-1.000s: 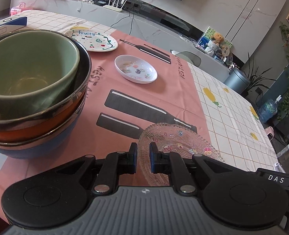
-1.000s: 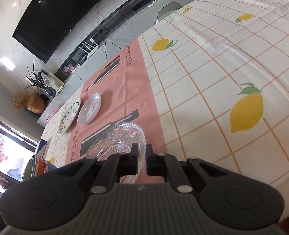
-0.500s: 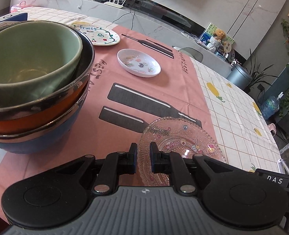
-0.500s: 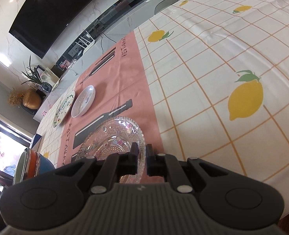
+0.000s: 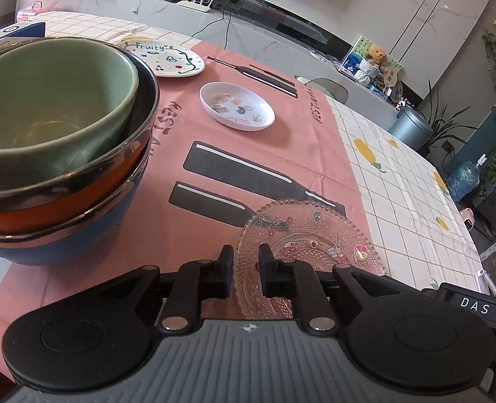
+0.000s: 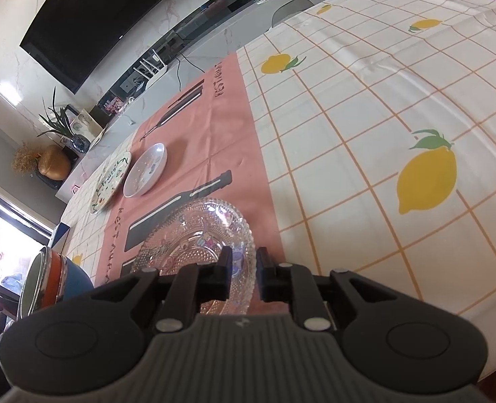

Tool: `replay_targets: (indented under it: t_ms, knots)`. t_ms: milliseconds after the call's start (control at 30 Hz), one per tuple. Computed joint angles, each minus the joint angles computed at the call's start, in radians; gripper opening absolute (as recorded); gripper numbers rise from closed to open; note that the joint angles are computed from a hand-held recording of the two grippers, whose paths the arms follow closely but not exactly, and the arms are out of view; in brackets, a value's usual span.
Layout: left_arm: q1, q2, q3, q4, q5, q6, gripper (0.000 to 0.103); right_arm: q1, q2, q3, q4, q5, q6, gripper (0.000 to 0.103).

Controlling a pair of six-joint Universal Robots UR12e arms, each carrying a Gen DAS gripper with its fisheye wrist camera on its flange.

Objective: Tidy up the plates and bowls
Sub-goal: 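Lower the glass plate onto the table beside the bowl stack and open both grippers, then move both grippers to the white Fruity plate rim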

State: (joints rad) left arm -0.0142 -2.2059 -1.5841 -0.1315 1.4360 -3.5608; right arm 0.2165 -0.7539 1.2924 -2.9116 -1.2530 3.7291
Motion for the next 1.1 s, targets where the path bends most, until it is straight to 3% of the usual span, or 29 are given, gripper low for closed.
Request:
replay_targets:
  t_ms: [67, 267, 433, 800, 933, 1100]
  knots:
    - [-0.001, 0.001, -0.003, 0.017, 0.008, 0.004, 0.024, 0.003, -0.003, 0.000, 0.002, -0.017, -0.013, 0.029]
    - [-0.007, 0.008, -0.006, 0.044, 0.027, 0.020, 0.042, 0.013, -0.018, 0.006, -0.013, -0.080, -0.067, 0.036]
    - [-0.010, 0.026, 0.002, 0.016, 0.036, 0.067, 0.043, 0.020, -0.026, -0.003, -0.008, -0.107, -0.113, 0.041]
    - [0.035, 0.063, 0.047, -0.078, -0.060, 0.134, 0.043, 0.029, -0.003, -0.102, 0.041, -0.040, -0.143, 0.047]
    - [0.055, 0.070, 0.086, -0.144, -0.046, 0.199, 0.043, 0.040, 0.017, -0.177, 0.128, -0.034, -0.178, 0.057]
    - [0.080, 0.069, 0.132, -0.177, -0.004, 0.242, 0.043, 0.054, 0.062, -0.295, 0.232, -0.005, -0.240, 0.061]
